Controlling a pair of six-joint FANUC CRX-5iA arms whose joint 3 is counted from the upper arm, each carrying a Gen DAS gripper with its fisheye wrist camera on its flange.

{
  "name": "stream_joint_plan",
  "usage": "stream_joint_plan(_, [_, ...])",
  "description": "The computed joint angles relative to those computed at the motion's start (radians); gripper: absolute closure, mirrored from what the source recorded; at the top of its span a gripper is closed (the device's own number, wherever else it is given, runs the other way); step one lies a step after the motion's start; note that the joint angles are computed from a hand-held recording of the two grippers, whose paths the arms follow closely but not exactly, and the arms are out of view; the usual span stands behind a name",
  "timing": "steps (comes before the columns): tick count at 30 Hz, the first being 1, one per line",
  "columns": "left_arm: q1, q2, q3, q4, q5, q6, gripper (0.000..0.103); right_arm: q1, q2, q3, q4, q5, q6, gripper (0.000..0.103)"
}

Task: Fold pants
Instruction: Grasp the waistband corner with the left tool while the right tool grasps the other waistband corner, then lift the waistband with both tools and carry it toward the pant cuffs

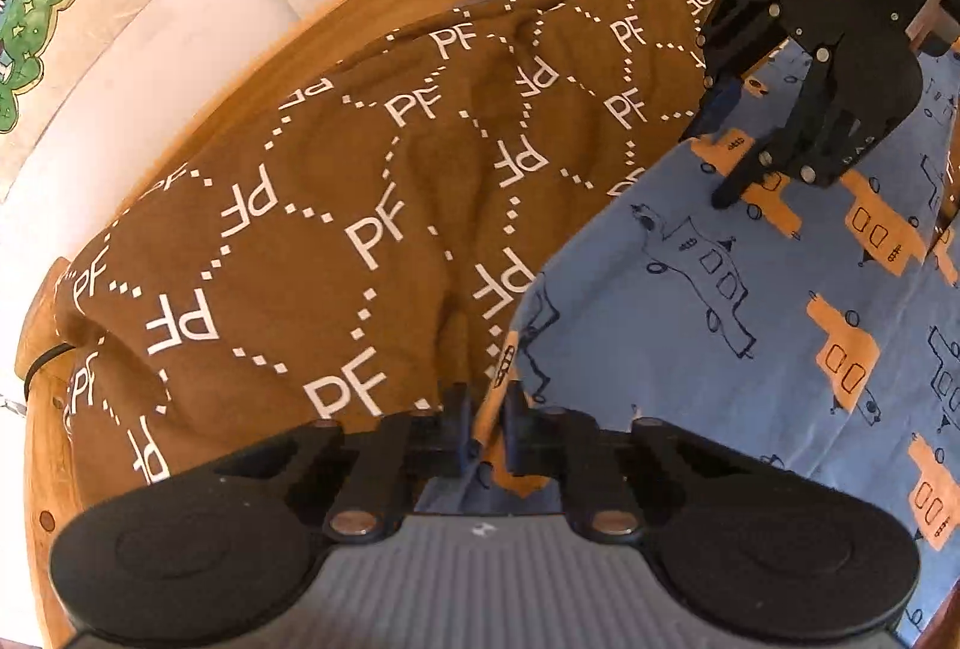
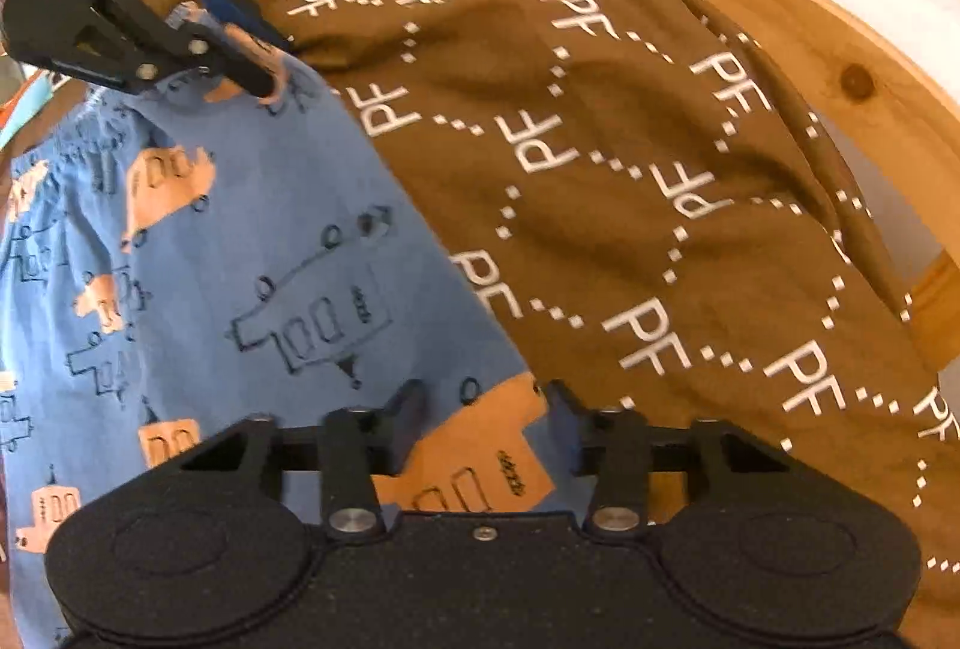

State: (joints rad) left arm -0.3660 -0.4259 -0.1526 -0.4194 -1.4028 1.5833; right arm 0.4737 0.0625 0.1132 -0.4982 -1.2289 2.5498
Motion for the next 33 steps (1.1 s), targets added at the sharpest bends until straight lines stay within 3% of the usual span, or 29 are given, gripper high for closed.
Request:
stream_joint_plan(2, [-0.03,0.001,0.008,-0.025,-0.005,0.009,0.101,0.006,-0.014,-0.009,0.002,0.003,0.017,0.085])
stream_joint_plan(4, [-0.068,0.01,0.025,-0.062,-0.023,0.044,0.101,0.016,-0.037,-0.027,0.019,0.014,0.031,0.094])
stream_joint_plan(7, [-0.138,0.024,0.054,-0.132,-0.063,0.115,0.102,0.043,-0.093,-0.075,0.063,0.104,0.008,0.103])
stream_joint_plan(10, [-0.246,0.051,0.084,-0.257,-0.112,0.19,0.102,0.068,-0.149,-0.12,0.102,0.195,-0.018,0.103])
stream_joint_plan(16, [-0.376,0.089,0.127,-0.4,-0.195,0.305,0.102,0.118,-0.235,-0.213,0.205,0.359,-0.094,0.103])
stream_joint_plan(20, [-0.435,0.063,0.113,-0.436,-0.195,0.347,0.102,0.137,-0.324,-0.308,0.243,0.469,-0.189,0.103])
stream_joint_plan(24, [-0.542,0.002,0.056,-0.493,-0.182,0.42,0.102,0.135,-0.419,-0.392,0.213,0.504,-0.148,0.103])
stream_joint_plan(30, [-0.784,-0.018,0.039,-0.603,-0.305,0.461,0.102,0.097,-0.591,-0.461,0.114,0.434,-0.07,0.103])
stream_joint_plan(33, [-0.884,-0.011,0.037,-0.611,-0.361,0.433,0.102,0.11,-0.683,-0.507,0.118,0.391,-0.155,0.103])
